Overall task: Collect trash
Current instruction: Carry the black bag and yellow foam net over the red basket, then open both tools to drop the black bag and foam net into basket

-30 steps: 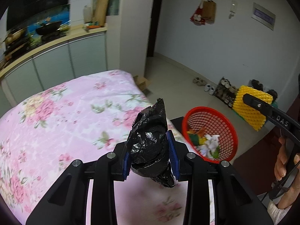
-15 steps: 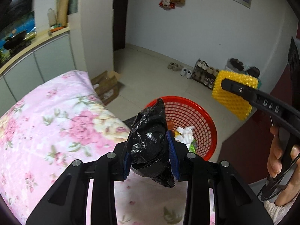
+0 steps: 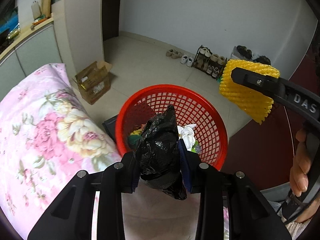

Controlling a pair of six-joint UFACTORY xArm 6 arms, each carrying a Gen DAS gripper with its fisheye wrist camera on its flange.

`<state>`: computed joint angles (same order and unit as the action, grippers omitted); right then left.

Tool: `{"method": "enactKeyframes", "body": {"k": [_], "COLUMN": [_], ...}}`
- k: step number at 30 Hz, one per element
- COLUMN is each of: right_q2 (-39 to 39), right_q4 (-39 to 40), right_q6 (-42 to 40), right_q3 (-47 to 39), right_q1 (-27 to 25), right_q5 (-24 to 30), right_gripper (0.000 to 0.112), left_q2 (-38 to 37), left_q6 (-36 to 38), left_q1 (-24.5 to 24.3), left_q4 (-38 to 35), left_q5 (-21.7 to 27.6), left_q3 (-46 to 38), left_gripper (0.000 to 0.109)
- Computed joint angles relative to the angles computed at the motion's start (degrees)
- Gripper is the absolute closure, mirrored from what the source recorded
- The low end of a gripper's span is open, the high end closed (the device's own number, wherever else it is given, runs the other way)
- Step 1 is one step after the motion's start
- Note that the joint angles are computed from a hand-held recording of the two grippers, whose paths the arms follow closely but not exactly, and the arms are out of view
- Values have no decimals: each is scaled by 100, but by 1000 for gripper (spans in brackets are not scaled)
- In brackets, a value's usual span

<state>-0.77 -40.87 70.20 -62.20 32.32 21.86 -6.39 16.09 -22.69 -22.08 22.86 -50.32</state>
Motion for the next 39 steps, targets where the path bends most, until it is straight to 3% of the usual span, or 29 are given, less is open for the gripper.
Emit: {"method": "enactKeyframes", "body": {"k": [8,10,12,15,27,39], "right_q2": [67,89,121,191,759,1042], "right_q4": [304,386,431,527,1285,1515], "right_q6": [-123,-198,-233,-324,-1084,-1264], "right_q3": [99,118,115,70,-336,-630], "right_q1": [-135,-165,-176,-188,-186,-62], "right_q5": [-173,-201,-212,-215,-293,-204], "right_gripper": [91,91,91,91,87,58], "left_q2": [633,737,794,820,229,-359], "left_q6": [565,616,593,590,-319,-975], "left_q1": [19,-9,-30,-1,362,467], "left_q4": [-693,-722,-702,-841,29,785], "left_q5": [326,318,268,210,-240,-507], "left_q3": [-542,-617,-654,-673,-156,346], "left_gripper": [75,67,50,35,31,28]}}
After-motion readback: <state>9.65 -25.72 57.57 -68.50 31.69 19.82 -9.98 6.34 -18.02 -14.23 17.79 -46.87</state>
